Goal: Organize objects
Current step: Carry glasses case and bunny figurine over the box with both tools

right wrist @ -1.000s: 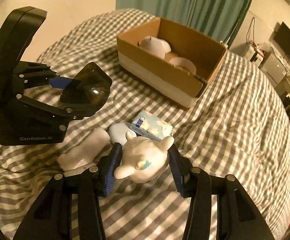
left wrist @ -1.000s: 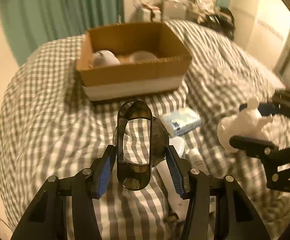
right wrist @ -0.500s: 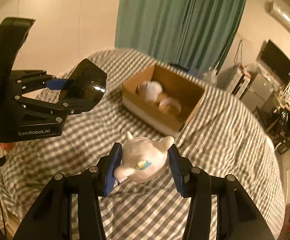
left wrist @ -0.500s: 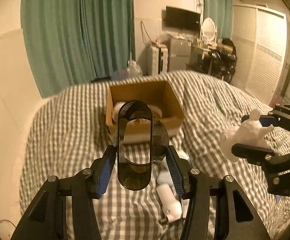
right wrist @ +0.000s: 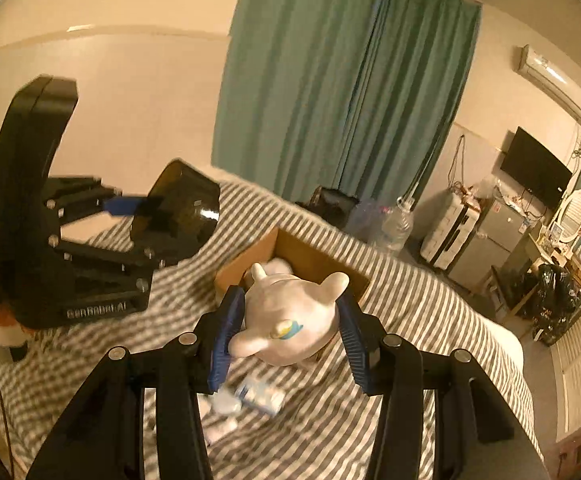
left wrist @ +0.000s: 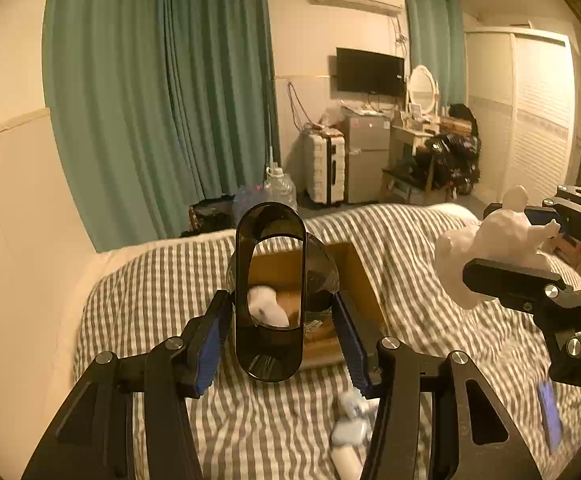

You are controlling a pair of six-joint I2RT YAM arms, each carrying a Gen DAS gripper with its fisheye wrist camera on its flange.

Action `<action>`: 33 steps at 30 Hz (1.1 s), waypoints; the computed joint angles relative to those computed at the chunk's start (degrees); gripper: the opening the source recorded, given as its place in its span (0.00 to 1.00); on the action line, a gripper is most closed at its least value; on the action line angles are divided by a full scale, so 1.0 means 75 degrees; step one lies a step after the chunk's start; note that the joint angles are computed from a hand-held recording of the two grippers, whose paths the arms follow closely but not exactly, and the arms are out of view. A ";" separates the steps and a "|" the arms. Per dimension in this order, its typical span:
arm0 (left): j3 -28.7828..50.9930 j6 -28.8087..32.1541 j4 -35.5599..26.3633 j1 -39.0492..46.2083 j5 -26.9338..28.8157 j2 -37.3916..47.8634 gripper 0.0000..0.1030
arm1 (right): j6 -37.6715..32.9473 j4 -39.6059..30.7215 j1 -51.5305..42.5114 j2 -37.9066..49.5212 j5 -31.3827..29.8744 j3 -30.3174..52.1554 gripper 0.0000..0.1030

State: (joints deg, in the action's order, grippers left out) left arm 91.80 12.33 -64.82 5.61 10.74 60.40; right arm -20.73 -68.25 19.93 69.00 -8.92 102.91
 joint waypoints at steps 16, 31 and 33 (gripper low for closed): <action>0.0846 -0.0301 0.1641 -0.0487 -0.0543 0.2885 0.52 | 0.0526 0.0441 -0.0339 0.3925 -0.0336 0.3269 0.46; -0.0137 -0.0337 0.3310 -0.0685 -0.0758 0.4663 0.52 | 0.0642 0.1149 -0.0772 0.6714 -0.0670 0.3926 0.46; -0.0100 -0.0382 0.3408 -0.0760 -0.0885 0.4947 0.52 | 0.0620 0.1241 -0.0798 0.6931 -0.0656 0.3941 0.46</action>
State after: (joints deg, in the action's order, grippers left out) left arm 91.05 9.46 -39.26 -0.09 4.11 97.51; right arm -16.07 -58.95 13.94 120.99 -13.84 132.47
